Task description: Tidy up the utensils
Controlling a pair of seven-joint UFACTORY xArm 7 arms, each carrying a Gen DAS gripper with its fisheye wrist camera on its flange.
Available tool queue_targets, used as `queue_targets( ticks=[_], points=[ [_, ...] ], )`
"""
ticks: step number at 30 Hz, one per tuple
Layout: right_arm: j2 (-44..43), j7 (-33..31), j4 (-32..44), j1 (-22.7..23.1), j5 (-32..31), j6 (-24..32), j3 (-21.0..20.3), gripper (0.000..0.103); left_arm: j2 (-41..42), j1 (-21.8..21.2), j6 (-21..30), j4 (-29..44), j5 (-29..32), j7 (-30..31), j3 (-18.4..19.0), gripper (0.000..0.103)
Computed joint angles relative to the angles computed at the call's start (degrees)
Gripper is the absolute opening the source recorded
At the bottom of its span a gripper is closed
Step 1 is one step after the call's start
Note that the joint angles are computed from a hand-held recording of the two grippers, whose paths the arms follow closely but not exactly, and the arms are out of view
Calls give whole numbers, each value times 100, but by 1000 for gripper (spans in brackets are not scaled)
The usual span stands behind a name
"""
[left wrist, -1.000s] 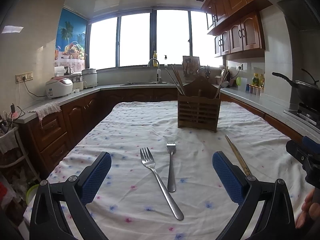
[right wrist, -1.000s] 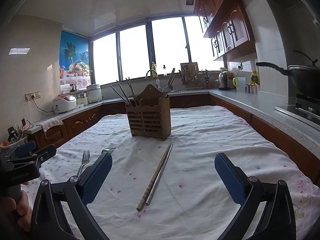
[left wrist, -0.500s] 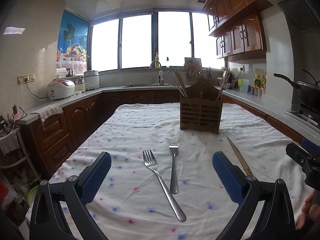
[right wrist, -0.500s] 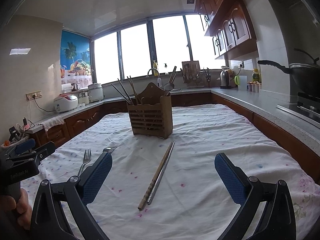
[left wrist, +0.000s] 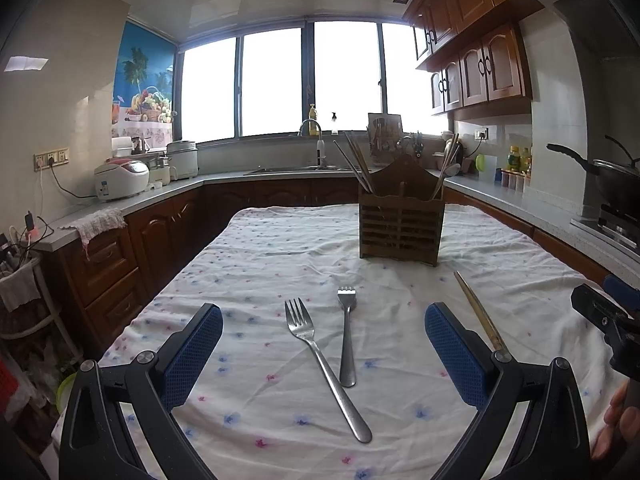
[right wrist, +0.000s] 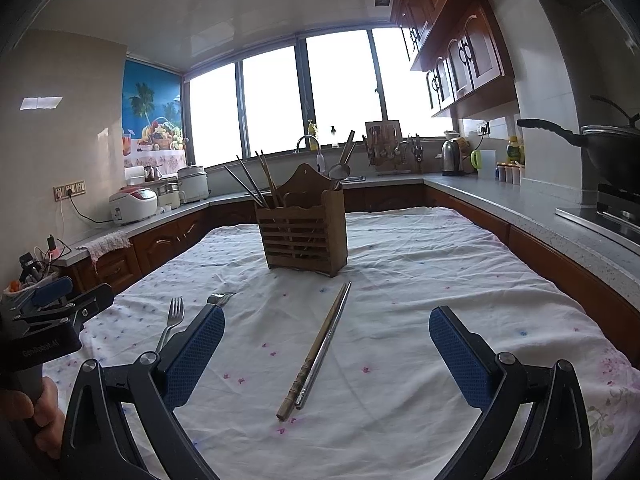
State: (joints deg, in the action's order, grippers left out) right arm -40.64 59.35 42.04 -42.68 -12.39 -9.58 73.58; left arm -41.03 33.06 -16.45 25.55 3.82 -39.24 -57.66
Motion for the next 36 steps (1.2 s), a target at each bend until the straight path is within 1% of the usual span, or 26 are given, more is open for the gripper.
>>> queue_targets(
  ticks=[14, 36],
  points=[
    [-7, 0, -22, 39, 6, -3, -28, 103, -24, 7, -53, -49, -50, 55, 1, 102],
    [0, 0, -2, 28, 7, 5, -26, 103, -39, -24, 16, -14, -23, 10, 11, 102]
  ],
)
